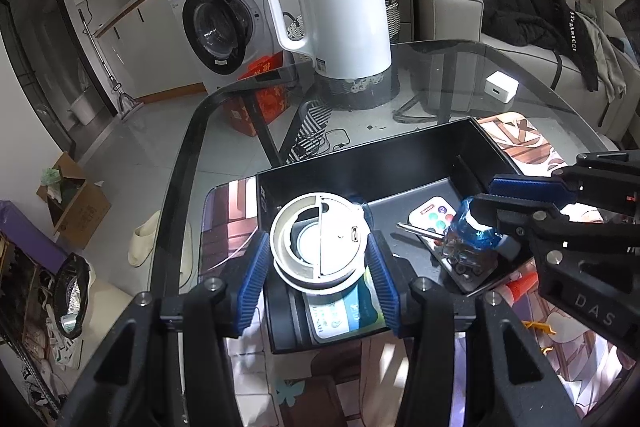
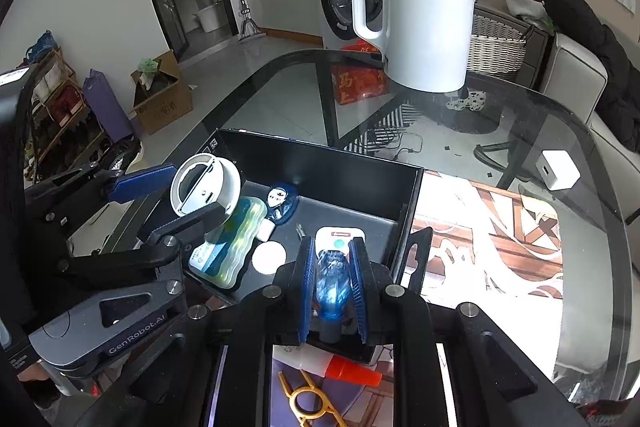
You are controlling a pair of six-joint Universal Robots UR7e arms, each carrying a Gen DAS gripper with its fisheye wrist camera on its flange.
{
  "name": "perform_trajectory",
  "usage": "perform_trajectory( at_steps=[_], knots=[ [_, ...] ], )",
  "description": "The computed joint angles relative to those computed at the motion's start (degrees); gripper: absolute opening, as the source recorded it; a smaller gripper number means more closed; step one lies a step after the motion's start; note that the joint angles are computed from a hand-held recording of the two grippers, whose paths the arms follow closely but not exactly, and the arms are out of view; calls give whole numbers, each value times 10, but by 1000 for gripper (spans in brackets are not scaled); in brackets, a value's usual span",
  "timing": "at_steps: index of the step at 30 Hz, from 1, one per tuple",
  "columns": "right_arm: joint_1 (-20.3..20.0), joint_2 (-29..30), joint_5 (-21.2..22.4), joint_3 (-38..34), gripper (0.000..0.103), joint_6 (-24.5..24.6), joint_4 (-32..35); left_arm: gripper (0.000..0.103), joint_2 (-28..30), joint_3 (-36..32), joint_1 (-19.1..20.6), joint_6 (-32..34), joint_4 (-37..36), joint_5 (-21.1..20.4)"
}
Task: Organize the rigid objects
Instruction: 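Lower the white lid into the box with the left gripper while the right drops the blue screwdriver in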
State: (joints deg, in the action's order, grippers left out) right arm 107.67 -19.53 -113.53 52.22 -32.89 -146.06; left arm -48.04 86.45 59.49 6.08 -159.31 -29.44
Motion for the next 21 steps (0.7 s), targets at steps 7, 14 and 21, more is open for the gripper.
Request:
perform_trajectory(
  at_steps=[7, 14, 21],
  knots=[
    [1, -15, 10, 29, 26, -15, -27, 53, -10, 19, -10, 25, -32, -3],
    [2, -52, 29, 73, 26, -40, -45, 59, -39, 49, -28, 14, -24, -9],
    [-2, -83, 24, 105, 27, -43, -33, 60, -72, 79, -43, -37, 50, -25]
  ],
)
